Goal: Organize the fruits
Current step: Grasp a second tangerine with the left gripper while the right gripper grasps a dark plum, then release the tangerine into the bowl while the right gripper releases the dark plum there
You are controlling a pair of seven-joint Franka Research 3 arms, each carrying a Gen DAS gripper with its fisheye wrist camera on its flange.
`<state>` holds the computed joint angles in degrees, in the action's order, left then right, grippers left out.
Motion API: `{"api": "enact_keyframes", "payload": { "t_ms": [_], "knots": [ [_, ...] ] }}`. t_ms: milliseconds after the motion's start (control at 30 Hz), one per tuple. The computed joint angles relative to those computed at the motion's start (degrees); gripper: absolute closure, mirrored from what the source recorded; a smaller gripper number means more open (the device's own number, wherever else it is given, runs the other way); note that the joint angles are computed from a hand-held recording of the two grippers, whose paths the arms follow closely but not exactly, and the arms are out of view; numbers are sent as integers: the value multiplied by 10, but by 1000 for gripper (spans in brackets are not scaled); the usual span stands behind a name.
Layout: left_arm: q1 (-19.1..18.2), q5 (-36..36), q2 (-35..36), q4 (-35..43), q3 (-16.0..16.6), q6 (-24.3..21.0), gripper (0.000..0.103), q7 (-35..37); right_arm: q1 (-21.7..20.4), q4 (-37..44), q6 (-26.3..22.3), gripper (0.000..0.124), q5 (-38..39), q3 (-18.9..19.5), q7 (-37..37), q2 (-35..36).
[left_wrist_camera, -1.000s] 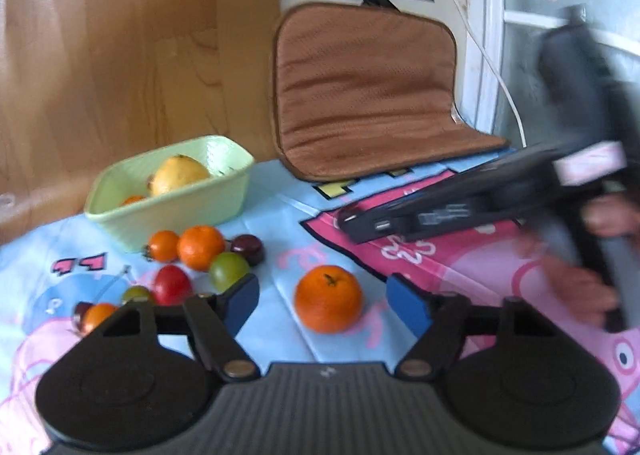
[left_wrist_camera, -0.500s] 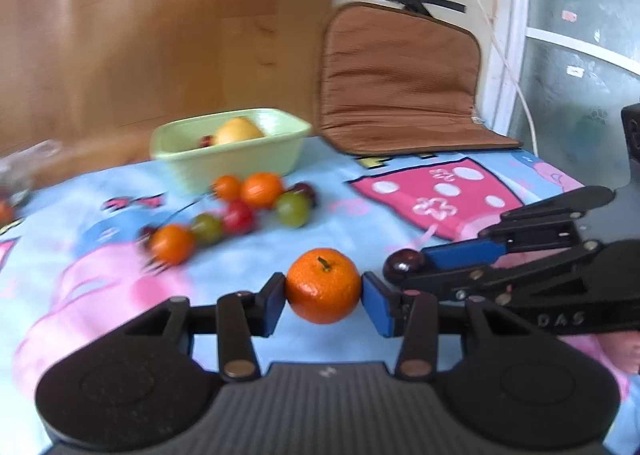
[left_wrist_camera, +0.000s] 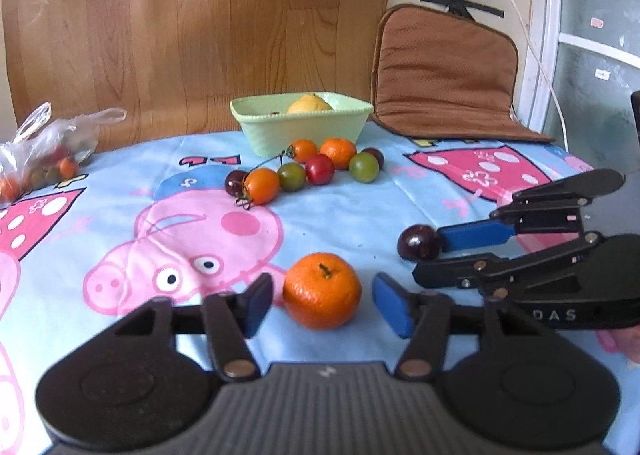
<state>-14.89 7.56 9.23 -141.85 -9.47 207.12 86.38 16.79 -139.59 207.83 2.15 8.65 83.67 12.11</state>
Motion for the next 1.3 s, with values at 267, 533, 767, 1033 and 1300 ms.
{"api": "enact_keyframes", "payload": {
  "t_ms": [267, 533, 767, 1033, 1300],
  "knots": [
    [12, 13, -5, -13, -5, 14, 61, -23, -7, -1, 16, 97, -22, 5, 7, 4],
    [23, 44, 45, 117, -1, -13, 61, -39, -50, 77, 47, 97, -85, 10, 73, 51],
    [55, 120, 184, 367, -30, -130, 61, -104, -85, 221, 16, 97, -67, 8, 107, 128],
    [13, 118, 310, 576, -2, -270, 60, -115, -71, 356, -56, 95, 20, -9, 57, 214],
    [-25, 127, 264, 514, 66, -203, 51, -167, -119, 315, -1, 89, 10, 36, 66, 195]
  ]
}}
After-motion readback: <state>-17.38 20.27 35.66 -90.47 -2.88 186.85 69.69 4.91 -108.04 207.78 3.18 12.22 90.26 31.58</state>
